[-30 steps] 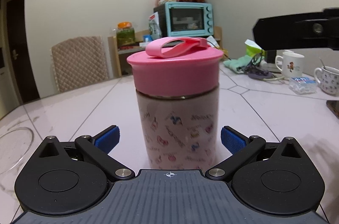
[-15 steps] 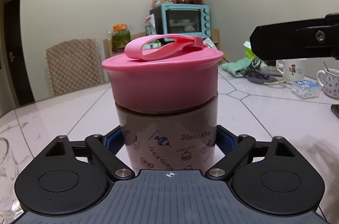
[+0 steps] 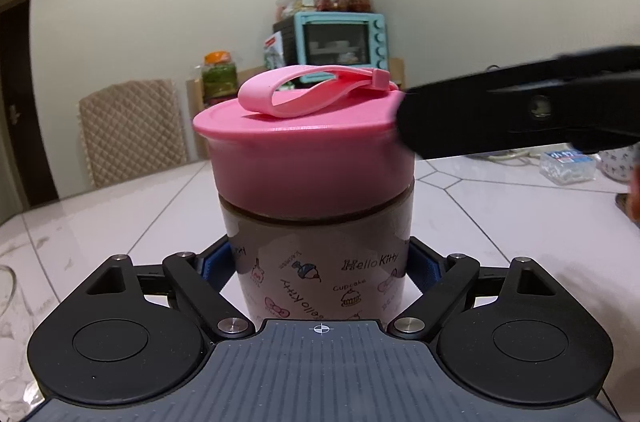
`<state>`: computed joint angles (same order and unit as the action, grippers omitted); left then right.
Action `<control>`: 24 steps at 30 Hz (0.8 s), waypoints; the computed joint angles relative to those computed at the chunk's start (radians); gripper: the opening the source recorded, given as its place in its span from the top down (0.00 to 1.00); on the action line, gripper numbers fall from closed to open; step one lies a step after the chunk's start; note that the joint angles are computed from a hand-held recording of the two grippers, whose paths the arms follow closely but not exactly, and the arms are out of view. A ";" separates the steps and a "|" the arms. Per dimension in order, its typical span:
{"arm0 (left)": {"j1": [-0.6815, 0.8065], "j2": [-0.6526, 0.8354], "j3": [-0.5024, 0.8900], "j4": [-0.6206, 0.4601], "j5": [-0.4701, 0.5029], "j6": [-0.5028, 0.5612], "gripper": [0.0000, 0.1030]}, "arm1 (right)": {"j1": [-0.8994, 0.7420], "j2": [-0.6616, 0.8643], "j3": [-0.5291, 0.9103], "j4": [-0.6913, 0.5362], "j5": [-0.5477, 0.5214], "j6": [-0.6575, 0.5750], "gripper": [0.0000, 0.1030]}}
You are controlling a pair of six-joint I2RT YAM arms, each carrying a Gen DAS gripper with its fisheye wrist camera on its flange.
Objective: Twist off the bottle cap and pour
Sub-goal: 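Close the right gripper on the pink lid rim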
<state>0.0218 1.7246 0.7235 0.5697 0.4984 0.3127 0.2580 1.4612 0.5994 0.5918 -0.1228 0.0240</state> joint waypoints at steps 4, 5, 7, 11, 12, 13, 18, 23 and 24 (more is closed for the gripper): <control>0.019 -0.001 0.022 -0.050 0.039 0.002 0.13 | 0.017 0.022 0.027 -0.015 -0.007 0.005 0.00; 0.023 -0.004 0.025 -0.061 0.047 0.002 0.13 | 0.016 0.024 0.031 -0.020 -0.015 0.009 0.00; 0.025 -0.010 0.026 -0.077 0.051 0.015 0.13 | 0.024 0.027 0.043 -0.043 -0.018 0.003 0.00; 0.023 -0.025 0.015 -0.087 0.062 0.038 0.13 | 0.039 0.030 0.046 -0.056 -0.018 -0.020 0.00; 0.023 -0.030 0.013 -0.094 0.065 0.041 0.13 | 0.041 0.034 0.050 -0.065 -0.026 -0.024 0.00; 0.022 -0.037 0.008 -0.096 0.067 0.048 0.13 | 0.043 0.035 0.049 -0.060 -0.026 -0.023 0.00; 0.016 -0.054 -0.008 -0.097 0.066 0.055 0.13 | 0.056 0.046 0.046 -0.033 -0.015 -0.022 0.00; 0.011 -0.047 -0.008 -0.084 0.067 0.039 0.13 | 0.089 0.083 0.058 -0.008 0.033 -0.029 0.02; 0.011 -0.047 -0.009 -0.082 0.069 0.039 0.13 | 0.093 0.092 0.061 -0.002 0.039 -0.026 0.03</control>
